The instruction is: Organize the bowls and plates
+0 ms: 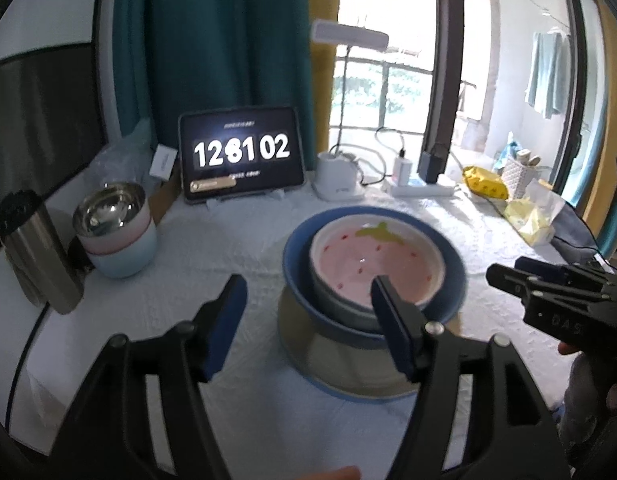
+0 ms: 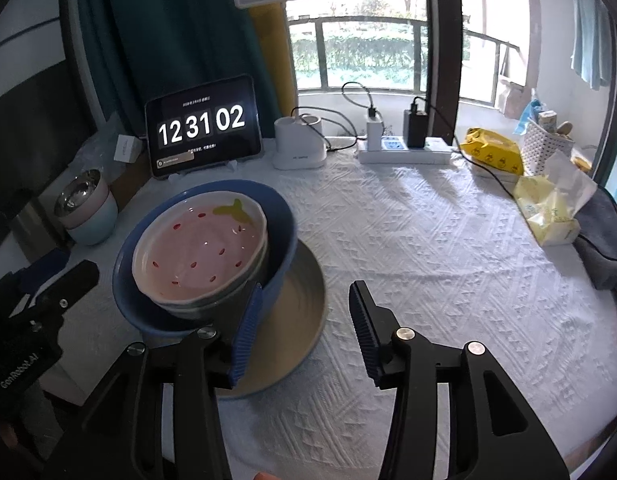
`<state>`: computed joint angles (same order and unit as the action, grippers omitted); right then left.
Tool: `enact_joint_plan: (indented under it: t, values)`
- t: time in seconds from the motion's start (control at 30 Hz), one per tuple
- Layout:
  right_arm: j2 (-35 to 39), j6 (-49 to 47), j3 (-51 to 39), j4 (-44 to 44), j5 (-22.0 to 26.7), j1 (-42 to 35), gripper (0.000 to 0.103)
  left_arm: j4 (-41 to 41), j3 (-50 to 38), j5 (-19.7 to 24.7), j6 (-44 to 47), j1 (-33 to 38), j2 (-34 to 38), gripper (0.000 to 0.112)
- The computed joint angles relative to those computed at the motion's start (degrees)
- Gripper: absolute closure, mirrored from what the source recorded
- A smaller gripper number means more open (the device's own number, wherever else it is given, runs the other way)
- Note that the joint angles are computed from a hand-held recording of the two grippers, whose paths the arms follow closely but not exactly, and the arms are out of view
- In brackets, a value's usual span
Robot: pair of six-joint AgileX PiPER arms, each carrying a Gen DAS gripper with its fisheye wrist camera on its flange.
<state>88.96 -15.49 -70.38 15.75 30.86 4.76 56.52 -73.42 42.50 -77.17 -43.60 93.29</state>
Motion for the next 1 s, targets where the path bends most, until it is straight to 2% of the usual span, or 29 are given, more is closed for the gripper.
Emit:
enact_joint_plan:
  t: [0.2, 0.27, 0.37, 0.57, 0.77, 1.0]
  values:
    - [-5.6, -3.5, 3.8, 2.1, -1.2, -3.3, 0.055, 1.4, -1.9, 2.2, 0.3, -3.6, 0.0, 0.043]
    - [-7.2, -4.1, 4.7, 2.4, -1.5, -4.1, 0.055, 2.3, -2.2, 2.7, -0.6, -4.9, -0.1, 0.035]
    - [-10.4, -6.4, 6.7, 4.1, -2.0, -6.0, 0.054, 5.9, -1.7, 3.3, -4.3, -7.0, -0.5, 0.032]
    - [-16.5, -12.6, 11.2, 9.5, -3.0, -9.7, 0.049, 9.6, 0.0, 4.3, -9.1, -10.7, -1.9, 0.03]
    - [-21.9, -16.3, 14.9, 12.6, -4.5, -13.7, 0.048, 13.0, 0.4, 5.8, -10.9, -14.1, -3.6, 0.03]
    - [-28.2, -23.5, 17.4, 20.2, -4.7, -19.9, 0.048, 11.4, -3.9, 9.2, -5.0, -17.2, -2.9, 0.03]
